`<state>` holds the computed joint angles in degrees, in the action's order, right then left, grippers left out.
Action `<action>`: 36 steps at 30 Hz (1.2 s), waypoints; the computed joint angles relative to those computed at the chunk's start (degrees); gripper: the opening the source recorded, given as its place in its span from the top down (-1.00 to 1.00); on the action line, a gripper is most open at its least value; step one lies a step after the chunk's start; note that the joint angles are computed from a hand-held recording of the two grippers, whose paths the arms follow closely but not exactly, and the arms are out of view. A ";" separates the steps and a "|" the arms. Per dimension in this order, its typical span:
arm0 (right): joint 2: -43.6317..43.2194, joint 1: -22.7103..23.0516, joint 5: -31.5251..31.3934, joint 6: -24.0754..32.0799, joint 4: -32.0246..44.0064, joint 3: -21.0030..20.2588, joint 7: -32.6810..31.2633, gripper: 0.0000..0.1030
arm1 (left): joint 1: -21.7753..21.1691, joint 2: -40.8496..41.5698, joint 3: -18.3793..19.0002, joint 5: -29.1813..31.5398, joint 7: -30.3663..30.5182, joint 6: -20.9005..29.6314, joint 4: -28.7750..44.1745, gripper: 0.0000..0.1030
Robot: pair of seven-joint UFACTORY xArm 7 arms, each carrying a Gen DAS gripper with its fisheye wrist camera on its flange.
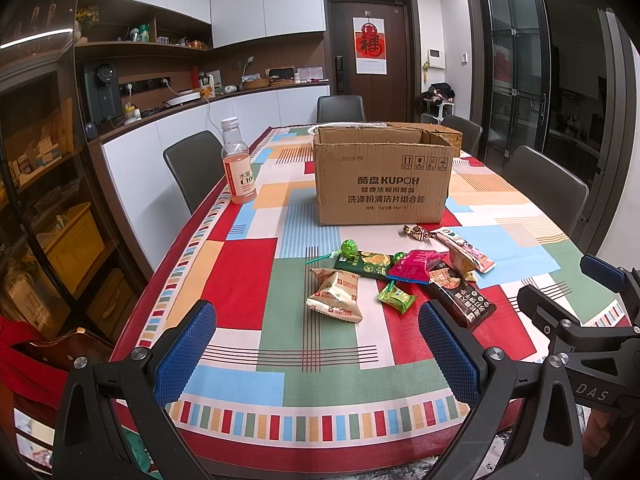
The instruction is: Organize snacks
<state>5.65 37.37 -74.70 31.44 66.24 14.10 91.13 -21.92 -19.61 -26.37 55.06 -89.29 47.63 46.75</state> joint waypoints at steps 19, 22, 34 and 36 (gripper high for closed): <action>1.30 0.31 1.50 -0.23 1.05 -0.33 -2.41 -0.99 | 0.08 0.05 0.73 -0.78 0.11 -1.67 -0.81 -1.00; 1.96 0.46 2.51 -0.44 1.76 -0.63 -4.13 -0.99 | 0.42 0.29 1.19 -1.15 0.55 -2.70 -0.99 -1.00; 7.69 1.40 10.29 -3.43 6.68 -3.79 -13.07 -0.99 | 1.52 4.47 3.66 -1.79 3.07 -5.21 0.40 -1.00; 8.93 1.72 11.82 -3.60 7.83 -4.45 -14.89 -0.99 | 1.66 5.89 4.04 -0.99 3.42 -4.78 1.34 -0.99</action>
<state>14.59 39.09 -62.88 27.84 74.07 9.65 76.24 -20.25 -13.72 -22.33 54.07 -85.87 42.85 48.09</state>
